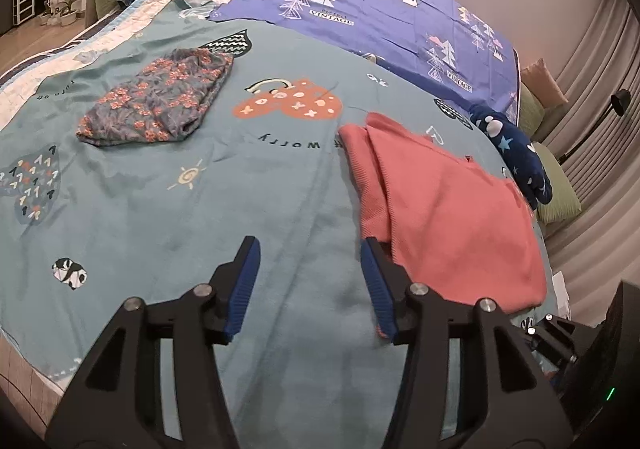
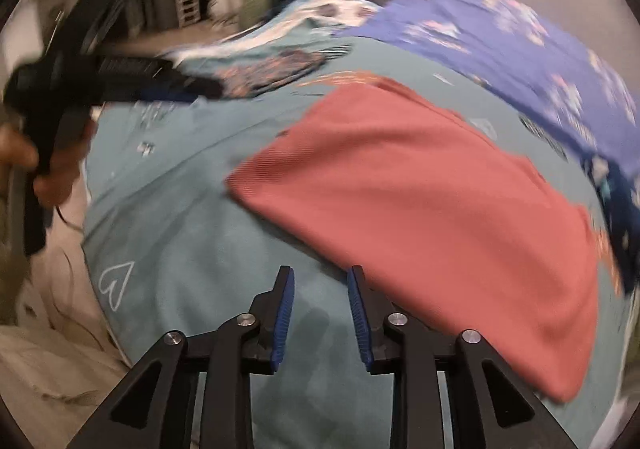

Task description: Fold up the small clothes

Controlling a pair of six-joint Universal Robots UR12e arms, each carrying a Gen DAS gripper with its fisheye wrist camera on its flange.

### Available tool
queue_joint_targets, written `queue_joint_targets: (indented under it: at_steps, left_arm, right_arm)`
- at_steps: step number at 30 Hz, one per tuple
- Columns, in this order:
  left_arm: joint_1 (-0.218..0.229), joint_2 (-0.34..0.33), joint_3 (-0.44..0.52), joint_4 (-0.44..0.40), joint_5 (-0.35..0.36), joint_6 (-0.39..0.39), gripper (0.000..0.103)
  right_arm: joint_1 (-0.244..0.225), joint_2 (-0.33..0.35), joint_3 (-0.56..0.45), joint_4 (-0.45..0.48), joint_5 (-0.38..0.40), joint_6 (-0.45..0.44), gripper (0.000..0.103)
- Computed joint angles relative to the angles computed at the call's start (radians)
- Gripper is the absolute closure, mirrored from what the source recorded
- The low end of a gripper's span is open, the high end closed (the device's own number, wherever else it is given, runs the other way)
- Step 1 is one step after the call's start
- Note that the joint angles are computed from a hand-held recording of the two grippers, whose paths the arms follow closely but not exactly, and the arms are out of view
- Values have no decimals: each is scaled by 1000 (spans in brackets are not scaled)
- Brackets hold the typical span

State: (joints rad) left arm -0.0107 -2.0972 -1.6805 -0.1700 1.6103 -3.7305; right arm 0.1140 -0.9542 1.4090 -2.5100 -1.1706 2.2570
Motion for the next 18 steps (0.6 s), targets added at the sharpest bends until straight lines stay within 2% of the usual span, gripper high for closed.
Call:
queue_joint_targets:
  at_steps: [3, 7, 11, 14, 16, 18]
  left_arm:
    - [11, 0, -3, 3, -10, -1, 49]
    - [28, -2, -3, 12, -26, 3, 49]
    - [43, -8, 4, 19, -44, 16, 49]
    - [57, -19, 15, 33, -86, 14, 49]
    - [69, -32, 26, 58, -139, 13, 49]
    - [83, -54, 48, 81, -222, 21, 49]
  right_arm:
    - [32, -2, 49, -122, -32, -89, 53]
    - [77, 16, 87, -281, -105, -169, 53]
    - [100, 41, 73, -316, -144, -143, 53]
    - [112, 54, 64, -349, -153, -107, 53]
    - [119, 63, 59, -378, -163, -85, 53]
    - [123, 71, 54, -405, -174, -53, 55]
